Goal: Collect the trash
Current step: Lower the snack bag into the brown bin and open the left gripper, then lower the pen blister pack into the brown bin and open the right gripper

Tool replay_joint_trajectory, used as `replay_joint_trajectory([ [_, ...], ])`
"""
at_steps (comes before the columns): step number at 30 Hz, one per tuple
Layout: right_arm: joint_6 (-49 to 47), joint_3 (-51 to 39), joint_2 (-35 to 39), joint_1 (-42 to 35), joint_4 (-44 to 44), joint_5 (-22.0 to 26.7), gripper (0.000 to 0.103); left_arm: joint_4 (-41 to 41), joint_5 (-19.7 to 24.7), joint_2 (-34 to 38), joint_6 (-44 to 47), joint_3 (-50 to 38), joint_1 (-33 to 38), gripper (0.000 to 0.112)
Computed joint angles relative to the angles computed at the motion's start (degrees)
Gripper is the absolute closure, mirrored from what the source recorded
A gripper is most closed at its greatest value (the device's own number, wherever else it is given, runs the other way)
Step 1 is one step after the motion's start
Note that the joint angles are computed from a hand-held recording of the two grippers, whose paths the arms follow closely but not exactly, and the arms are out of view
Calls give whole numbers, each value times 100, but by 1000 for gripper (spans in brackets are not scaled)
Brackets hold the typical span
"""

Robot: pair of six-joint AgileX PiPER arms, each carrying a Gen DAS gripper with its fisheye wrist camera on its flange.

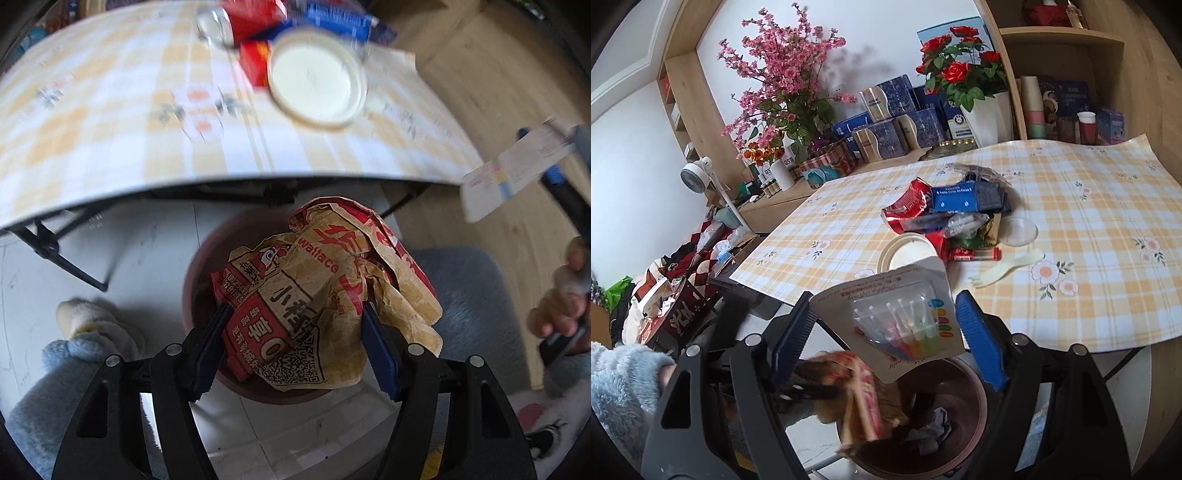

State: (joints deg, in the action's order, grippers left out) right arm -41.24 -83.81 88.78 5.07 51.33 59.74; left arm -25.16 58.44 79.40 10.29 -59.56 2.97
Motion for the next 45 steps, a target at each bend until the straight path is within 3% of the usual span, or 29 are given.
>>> replay_joint_trajectory([
  [6,50,185,-77,-82,-114,-14,26,93,-493,845,-84,128,-431,44],
  [10,71,376,-132,-106,-197,-65,26,-80,-774,1212,52,282,-445,30],
  [13,113,482,-141,-119,-220,-82,26,-241,-935,1168,131,429,-254,28],
  [22,141,748,-74,108,-392,-215,26,-690,-1232,-479,594,553,517,23],
  [32,364,925,335,736,-665,-341,26,318,-1841,-2224,457,863,1270,15],
  [37,612,831,620,1103,-906,-323,26,241,-1984,-2526,560,1186,1643,15],
  [45,884,864,860,1419,-1290,-325,26,1010,-2273,-2713,-134,1428,1328,15],
])
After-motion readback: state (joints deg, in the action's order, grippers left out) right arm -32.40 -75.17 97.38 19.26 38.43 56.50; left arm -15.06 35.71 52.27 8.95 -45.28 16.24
